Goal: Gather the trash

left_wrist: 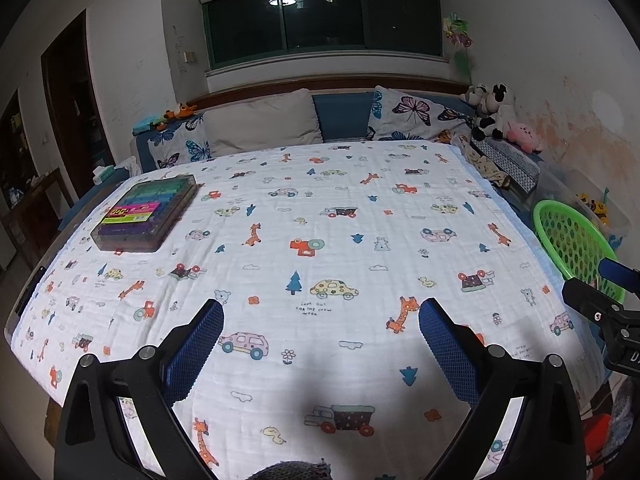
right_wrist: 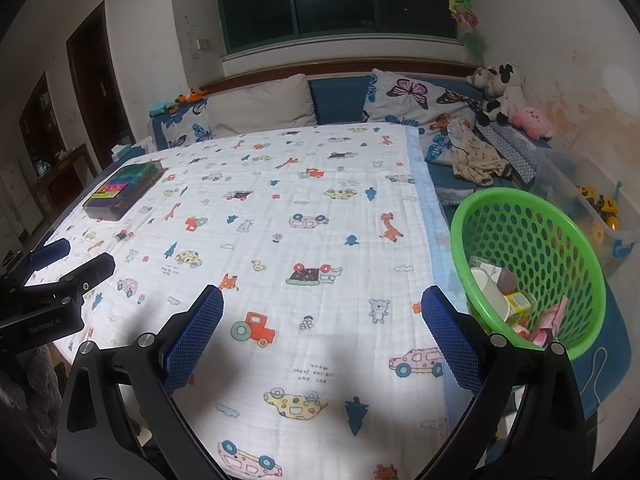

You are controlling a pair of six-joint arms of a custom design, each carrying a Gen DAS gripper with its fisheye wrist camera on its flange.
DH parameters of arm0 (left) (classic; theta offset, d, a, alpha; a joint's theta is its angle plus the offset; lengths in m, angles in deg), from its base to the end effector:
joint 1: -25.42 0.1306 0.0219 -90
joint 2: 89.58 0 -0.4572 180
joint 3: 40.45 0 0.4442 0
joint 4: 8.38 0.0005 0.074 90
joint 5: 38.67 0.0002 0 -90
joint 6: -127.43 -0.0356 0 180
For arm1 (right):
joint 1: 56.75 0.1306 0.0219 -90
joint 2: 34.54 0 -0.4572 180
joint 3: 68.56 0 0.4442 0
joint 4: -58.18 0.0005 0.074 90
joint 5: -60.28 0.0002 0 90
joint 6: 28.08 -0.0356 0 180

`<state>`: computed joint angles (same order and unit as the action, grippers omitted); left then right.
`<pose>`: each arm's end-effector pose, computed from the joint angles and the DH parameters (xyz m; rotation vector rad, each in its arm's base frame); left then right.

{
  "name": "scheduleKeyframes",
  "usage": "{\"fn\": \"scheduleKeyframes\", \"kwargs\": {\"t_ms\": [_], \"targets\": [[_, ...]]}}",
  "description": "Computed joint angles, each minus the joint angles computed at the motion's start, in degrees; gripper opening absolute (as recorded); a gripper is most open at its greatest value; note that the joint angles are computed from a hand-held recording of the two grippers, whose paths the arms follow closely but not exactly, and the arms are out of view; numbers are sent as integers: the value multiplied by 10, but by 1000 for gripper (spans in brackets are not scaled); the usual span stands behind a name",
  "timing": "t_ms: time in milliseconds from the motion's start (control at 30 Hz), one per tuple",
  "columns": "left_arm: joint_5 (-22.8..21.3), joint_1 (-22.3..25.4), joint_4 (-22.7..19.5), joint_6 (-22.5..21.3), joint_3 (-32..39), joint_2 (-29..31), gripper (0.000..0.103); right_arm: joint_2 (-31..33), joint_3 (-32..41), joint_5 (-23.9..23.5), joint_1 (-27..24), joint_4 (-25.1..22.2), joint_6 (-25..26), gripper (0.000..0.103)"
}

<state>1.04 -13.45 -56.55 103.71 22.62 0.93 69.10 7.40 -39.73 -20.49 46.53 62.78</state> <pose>0.3626 -0.2577 0.2893 -0.6679 2.1717 0.4196 0.4863 0.3638 0.2993 -0.8214 2.1471 0.5222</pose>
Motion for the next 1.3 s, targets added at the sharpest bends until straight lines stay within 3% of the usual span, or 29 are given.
{"fn": "scheduleKeyframes", "kwargs": {"t_ms": [1300], "targets": [[-3,-2,6,-18,12,11,95,2,1,5,-2,0,1,98]]}}
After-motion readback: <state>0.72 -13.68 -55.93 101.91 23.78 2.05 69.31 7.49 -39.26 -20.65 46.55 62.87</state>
